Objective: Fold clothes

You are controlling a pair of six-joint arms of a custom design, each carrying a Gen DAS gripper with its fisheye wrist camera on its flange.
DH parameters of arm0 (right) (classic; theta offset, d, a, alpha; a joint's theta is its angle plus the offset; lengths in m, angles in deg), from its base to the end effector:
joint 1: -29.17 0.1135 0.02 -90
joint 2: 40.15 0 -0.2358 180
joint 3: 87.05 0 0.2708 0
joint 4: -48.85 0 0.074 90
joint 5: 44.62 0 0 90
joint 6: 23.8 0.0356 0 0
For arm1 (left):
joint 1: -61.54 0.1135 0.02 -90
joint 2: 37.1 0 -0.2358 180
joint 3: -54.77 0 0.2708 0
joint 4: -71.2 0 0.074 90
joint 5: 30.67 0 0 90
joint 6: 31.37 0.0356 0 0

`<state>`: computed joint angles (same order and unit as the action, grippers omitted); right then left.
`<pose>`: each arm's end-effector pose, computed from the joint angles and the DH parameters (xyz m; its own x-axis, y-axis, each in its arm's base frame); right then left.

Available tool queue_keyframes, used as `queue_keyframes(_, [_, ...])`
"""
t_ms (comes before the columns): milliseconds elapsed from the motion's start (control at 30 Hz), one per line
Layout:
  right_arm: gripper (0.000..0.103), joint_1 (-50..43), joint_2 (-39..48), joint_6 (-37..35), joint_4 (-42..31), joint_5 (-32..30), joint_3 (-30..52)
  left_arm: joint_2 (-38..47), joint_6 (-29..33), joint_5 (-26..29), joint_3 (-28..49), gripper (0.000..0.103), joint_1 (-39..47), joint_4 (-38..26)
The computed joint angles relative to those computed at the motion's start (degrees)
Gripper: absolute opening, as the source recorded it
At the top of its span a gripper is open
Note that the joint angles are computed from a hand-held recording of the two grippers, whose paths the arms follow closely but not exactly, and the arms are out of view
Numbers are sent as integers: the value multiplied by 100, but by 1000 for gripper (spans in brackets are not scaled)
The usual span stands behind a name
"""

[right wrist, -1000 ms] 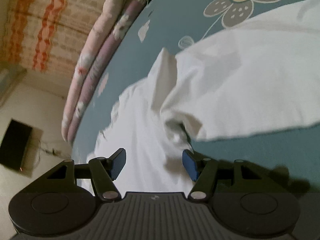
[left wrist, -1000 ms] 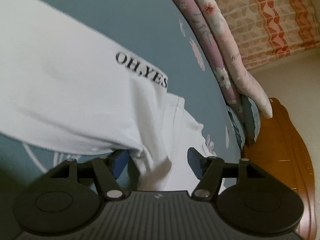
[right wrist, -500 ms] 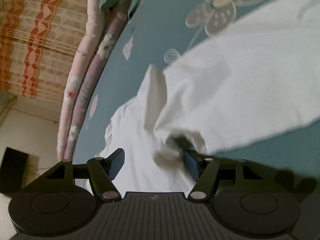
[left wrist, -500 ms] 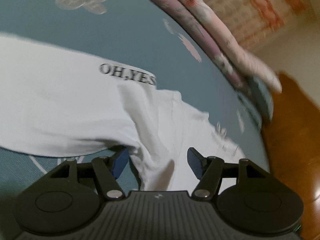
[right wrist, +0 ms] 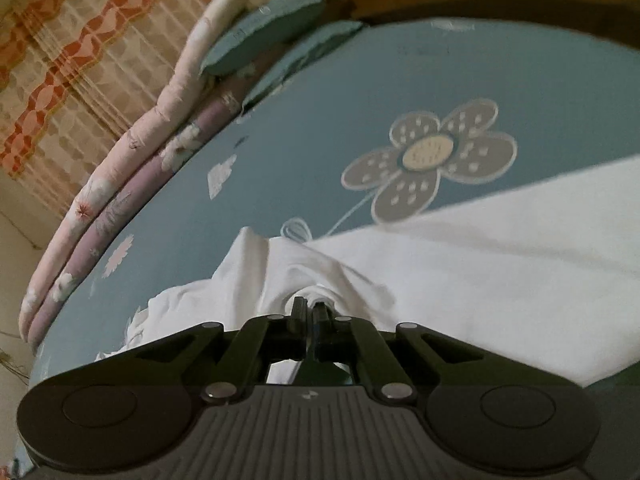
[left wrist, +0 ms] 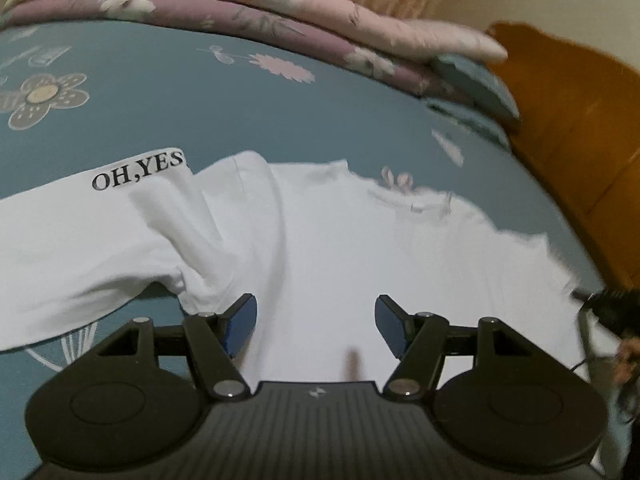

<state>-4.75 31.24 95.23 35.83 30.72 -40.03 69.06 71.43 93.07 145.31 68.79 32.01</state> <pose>0.2354 -0.1474 0.1594 -0.2596 0.7403 -0.6201 0.5707 0.6356 0.5199 0.4054 0.0316 0.1824 -0.7435 0.0911 -0.6625 0.3869 0.8667 -0.3150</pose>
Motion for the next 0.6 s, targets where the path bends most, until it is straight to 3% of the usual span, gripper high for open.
queue_keyframes(100, [5,52,122,-281,-206,111,82,147,224,-311,105,66,-147,-178])
queue_keyframes(200, [12,-164,175,-294,-490,-367,108,82,360,-524,-94,66,-214,-22])
queue_keyframes(333, [32,-645,-792,-625,-1395,-1057,-192,-299,451,-688,-409,66,-331,11])
queue_keyframes(500, [37,-1957,-2556,-1912,-3167,-1506,-466,-974,567,-689,-978,68,-538,166])
queue_keyframes(600, [44,-3425,-2848,-2945,-3836,-1833,-361,-1499,563,-654,-1470,70,-713,335])
